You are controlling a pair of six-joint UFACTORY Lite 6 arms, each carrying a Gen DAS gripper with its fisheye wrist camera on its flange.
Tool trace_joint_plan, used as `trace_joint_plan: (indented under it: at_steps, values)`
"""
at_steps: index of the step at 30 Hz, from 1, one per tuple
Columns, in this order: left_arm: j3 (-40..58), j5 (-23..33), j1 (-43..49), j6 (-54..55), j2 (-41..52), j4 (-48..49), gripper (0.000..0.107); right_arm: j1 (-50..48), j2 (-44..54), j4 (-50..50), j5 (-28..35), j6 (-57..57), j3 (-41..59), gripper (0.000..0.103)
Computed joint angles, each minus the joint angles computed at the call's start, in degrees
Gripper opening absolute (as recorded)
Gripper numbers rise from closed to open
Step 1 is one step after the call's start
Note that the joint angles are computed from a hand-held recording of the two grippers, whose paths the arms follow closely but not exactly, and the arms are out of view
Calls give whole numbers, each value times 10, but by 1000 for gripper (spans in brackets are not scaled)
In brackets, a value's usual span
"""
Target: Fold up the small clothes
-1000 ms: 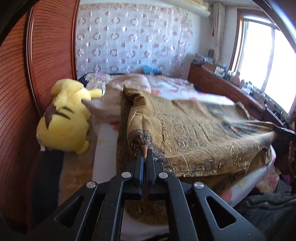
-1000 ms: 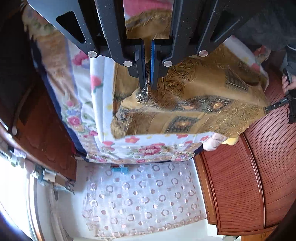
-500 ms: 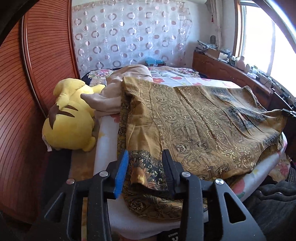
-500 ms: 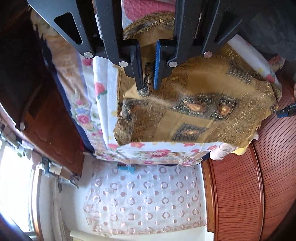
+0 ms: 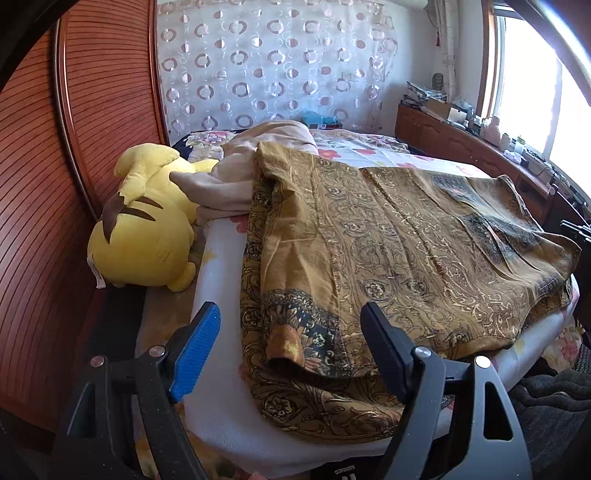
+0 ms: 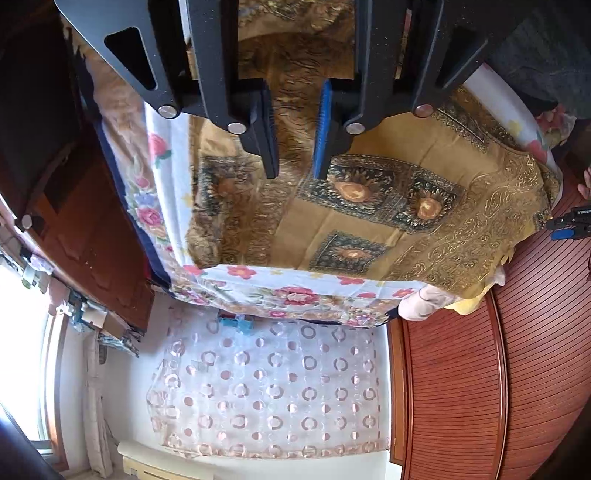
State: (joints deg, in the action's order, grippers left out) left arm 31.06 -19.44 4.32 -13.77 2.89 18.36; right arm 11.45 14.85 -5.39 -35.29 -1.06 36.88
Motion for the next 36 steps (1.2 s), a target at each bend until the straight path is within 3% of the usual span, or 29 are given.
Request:
trace_joint_plan:
  at_steps: [6,13,28,31,36]
  values:
    - [7,-15,27,-37,33,30,79,12,71,-13,16,20,58,35]
    - [14,-35,39,-46,71,33,79,24,158,47,28,-40,126,35]
    - [28,-68,47,-92,119,75,79,54,204,97,-69,-51,115,40]
    - [25,-75,49,-99,118,83,72,52,203,89,-69,-42,114,40]
    - [26,-78,44,-91,120,72,48,52,204,87,-71,-39,113,41]
